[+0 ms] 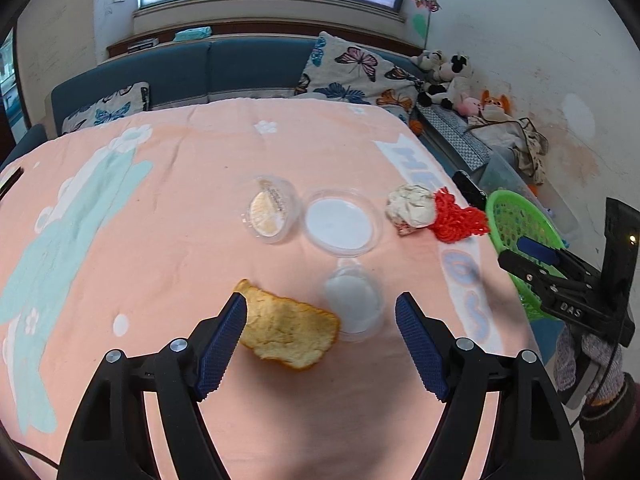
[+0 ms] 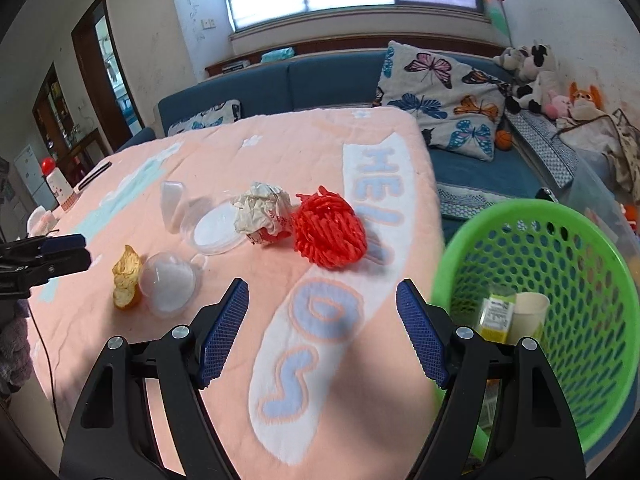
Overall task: Collect trash
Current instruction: 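Grasp the red yarn tassel with the right gripper while the left reaches for the paper ball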
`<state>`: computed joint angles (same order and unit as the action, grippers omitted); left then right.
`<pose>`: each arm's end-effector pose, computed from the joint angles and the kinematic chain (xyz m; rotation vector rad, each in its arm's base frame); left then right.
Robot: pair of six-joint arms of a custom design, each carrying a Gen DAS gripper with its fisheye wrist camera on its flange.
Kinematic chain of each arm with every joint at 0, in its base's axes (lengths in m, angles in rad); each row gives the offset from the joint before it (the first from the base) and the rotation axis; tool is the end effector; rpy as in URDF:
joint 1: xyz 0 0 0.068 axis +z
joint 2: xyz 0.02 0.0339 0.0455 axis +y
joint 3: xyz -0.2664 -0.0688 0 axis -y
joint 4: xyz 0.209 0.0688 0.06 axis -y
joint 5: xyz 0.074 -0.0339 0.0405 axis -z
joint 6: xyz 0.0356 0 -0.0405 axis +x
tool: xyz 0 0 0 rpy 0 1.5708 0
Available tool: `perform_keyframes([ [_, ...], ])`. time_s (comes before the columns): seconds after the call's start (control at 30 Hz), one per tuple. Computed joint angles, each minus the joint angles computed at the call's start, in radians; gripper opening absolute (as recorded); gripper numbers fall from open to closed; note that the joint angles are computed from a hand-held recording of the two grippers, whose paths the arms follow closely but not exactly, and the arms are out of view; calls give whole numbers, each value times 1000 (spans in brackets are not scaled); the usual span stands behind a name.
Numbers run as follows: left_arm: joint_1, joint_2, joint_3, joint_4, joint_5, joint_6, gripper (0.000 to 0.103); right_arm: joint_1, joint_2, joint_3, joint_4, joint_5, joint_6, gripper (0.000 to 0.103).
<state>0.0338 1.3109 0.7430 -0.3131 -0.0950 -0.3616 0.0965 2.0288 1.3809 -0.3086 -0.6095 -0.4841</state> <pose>0.2294 0.0111 0.2247 -0.5214 2.3904 -0.0287 0.3963 0.0588 0.1898 -0.9045 2.2021 0.5865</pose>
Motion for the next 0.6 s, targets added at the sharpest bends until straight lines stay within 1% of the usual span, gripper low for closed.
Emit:
perform_keyframes([
  [0.17,31,-2,-9,9,16,20,74,53,53,60,7,48,7,76],
  [0.4,39,20,3,18,26,30,74,95,177,223,-43,107,34,72],
  [0.47,43,40,16,23,29,36,74,105,207,263,-63,120,35,70],
  [0.6,33,86,50,28,28,31,74,120,242,301,-80,140,23,64],
])
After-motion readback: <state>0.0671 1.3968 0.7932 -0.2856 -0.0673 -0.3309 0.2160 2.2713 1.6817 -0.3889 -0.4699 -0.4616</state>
